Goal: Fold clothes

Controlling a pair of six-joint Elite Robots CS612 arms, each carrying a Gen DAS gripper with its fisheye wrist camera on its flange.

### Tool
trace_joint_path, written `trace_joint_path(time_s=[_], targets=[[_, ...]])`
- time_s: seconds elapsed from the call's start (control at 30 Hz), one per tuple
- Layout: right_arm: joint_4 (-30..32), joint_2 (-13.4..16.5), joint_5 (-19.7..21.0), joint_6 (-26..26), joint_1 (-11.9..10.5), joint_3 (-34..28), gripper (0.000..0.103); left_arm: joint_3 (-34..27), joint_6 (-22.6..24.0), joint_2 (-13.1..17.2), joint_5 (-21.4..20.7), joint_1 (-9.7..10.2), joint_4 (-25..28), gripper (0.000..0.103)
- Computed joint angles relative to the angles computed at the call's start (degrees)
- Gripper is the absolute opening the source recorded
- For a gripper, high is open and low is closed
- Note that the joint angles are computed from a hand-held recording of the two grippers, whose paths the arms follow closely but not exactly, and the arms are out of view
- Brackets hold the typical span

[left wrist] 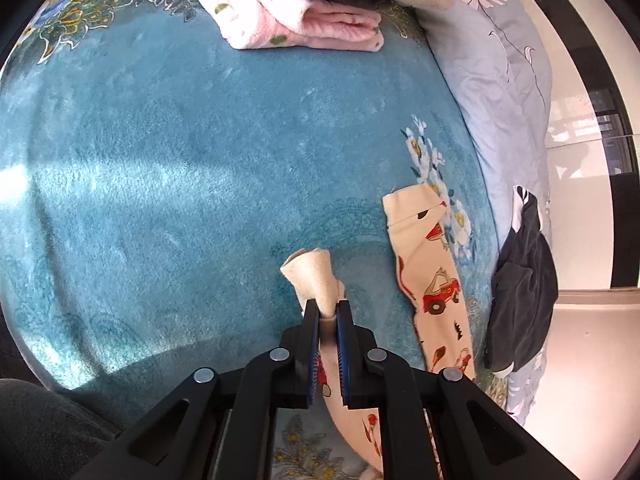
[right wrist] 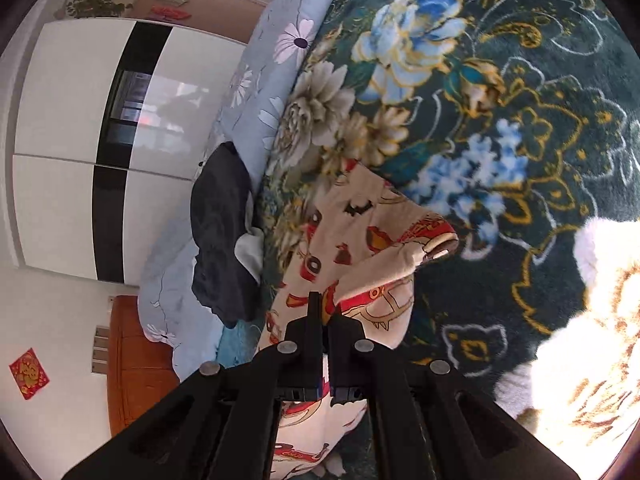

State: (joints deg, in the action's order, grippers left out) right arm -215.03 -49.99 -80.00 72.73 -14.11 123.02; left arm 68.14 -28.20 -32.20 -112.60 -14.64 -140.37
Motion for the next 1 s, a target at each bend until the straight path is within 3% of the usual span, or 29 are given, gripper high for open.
trace_joint_path(time_s=[0.33, 0.53, 0.77, 0.87, 1.0], targets=[[9.7, 2.2, 0.8, -2.4, -0.8, -8.7, 0.002, -11.5, -1.7, 5.2, 3.3, -2.67, 6.5, 0.008], [14.3, 2.9, -0.5, -4.3, -0.6, -12.9, 0.002, -20.2, -1.6, 9.3, 2.6, -3.63, 12.0, 0.008], [20.6, 4.5, -3.7, -4.2, -0.4, -18.1, 0.001, -38.2, 3.4, 18.2, 4.3, -5.51, 23.1, 0.008], [22.4, 5.5, -3.4, -4.0, -0.5, -19.9, 0.002, -44.1, 3.7, 21.9, 1.1, -5.30, 24.9, 0.008], [26.2, 6.5, -3.2, -4.5, -0.3, -22.0, 0.002, -46.9, 8.0, 24.0, -1.6, -5.42, 23.4, 0.010]])
